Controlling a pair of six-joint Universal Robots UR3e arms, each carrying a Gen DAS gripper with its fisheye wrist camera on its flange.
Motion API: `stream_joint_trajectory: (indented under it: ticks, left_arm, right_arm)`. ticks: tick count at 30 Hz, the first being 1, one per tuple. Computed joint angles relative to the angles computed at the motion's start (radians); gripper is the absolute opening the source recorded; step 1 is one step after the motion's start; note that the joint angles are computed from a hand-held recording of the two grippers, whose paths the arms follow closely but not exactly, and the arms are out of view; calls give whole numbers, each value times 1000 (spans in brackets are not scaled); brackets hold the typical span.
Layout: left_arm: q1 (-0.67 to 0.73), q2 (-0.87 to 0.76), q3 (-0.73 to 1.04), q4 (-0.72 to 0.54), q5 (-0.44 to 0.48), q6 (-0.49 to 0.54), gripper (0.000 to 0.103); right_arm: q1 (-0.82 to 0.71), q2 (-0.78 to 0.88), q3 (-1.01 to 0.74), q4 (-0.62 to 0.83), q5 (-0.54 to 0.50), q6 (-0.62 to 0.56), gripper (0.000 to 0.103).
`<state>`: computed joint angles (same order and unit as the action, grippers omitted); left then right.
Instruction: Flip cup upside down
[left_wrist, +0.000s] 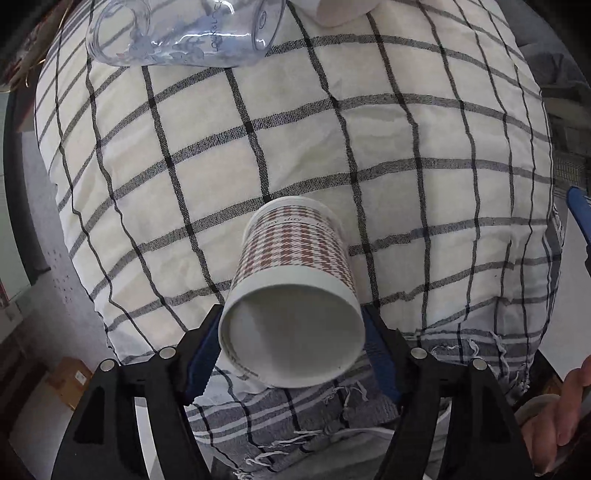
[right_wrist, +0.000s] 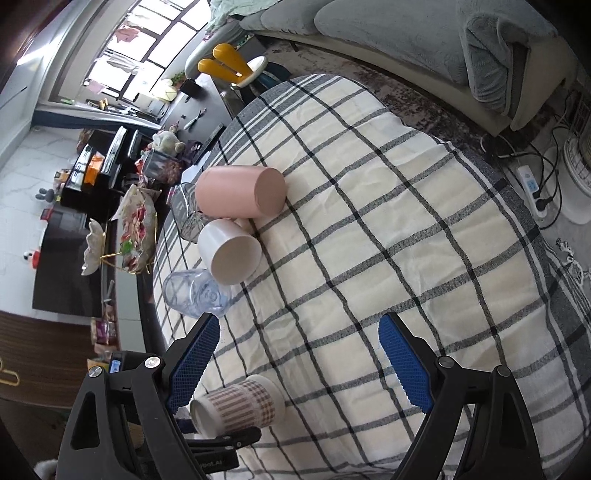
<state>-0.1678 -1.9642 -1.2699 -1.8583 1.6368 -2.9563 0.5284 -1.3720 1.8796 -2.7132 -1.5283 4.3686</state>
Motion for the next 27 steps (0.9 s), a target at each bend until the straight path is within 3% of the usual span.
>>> stream_joint_trajectory:
  ticks: [10,15,20,27]
  left_arm:
    - [50,326,-273,207,-43,47,90]
    - [161,574,-486,362,-134,39,91]
    - [263,767,-649,429,-249,50,92]
    - [223,984,-827,655,-180,-8,92]
  right_arm:
    - [85,13,-98,88,-54,-43,88]
    - [185,39,-217,203,-195,-79,88]
    - [267,76,-337,329,-325,-119,88]
    - [363,114,-445,447,-492,-143,88]
